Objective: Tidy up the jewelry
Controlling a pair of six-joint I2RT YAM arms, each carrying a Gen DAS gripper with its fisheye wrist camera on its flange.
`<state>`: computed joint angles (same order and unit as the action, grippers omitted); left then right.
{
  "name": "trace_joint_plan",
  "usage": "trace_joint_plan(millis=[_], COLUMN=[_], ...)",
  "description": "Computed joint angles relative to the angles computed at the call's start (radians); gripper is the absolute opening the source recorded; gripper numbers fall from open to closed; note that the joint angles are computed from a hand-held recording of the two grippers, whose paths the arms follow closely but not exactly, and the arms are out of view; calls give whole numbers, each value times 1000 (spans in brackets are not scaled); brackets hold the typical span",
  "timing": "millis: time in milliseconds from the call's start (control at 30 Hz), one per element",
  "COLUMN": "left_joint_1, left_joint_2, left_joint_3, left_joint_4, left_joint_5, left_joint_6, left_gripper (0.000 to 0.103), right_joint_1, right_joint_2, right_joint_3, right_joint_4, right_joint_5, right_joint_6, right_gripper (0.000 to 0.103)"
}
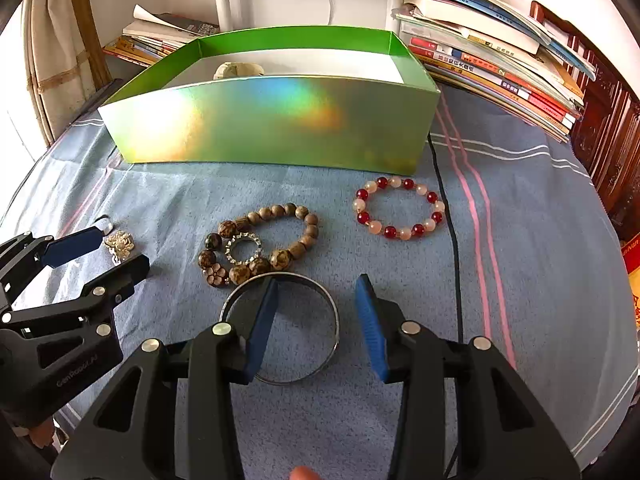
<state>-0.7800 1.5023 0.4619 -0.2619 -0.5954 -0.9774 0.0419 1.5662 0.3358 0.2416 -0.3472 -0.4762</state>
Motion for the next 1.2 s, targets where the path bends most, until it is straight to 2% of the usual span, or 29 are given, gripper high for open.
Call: trace_joint_plan(millis=[167, 233, 300, 367, 467, 633, 933, 1200], left_joint_1=[29, 28, 22, 13, 6, 8, 23, 6], left_joint_2=[-47, -52, -55, -56, -54, -50, -60, -122], left_joint_3=[-44, -49, -51, -48, -43, -38, -34, -37], left_joint_4=[45, 50, 56, 57, 64, 61, 48, -7], left_joint_5=[42, 44, 45, 45, 48, 49, 64, 26], left_joint_6=[21, 19, 21, 25, 38, 37, 45, 24], left_gripper=[59, 58, 53, 36, 21, 21, 21, 21], right_joint_1=[0, 1, 7, 10, 5, -9, -56, -72], right_joint_2=[-11, -17, -23, -24, -24, -29, -86, -125], right_joint_3=[-15, -18, -22, -22, -20, -13, -7, 7], right_joint_4=[11, 3, 1, -4, -14, -45, -116, -160], right_joint_5=[-2, -14, -15, -22, -35, -55, -88, -94], right_joint_6=[4, -4, -5, -10, -20, -38, -58, -50], right_gripper=[42, 35, 28, 20, 13, 5, 4, 4])
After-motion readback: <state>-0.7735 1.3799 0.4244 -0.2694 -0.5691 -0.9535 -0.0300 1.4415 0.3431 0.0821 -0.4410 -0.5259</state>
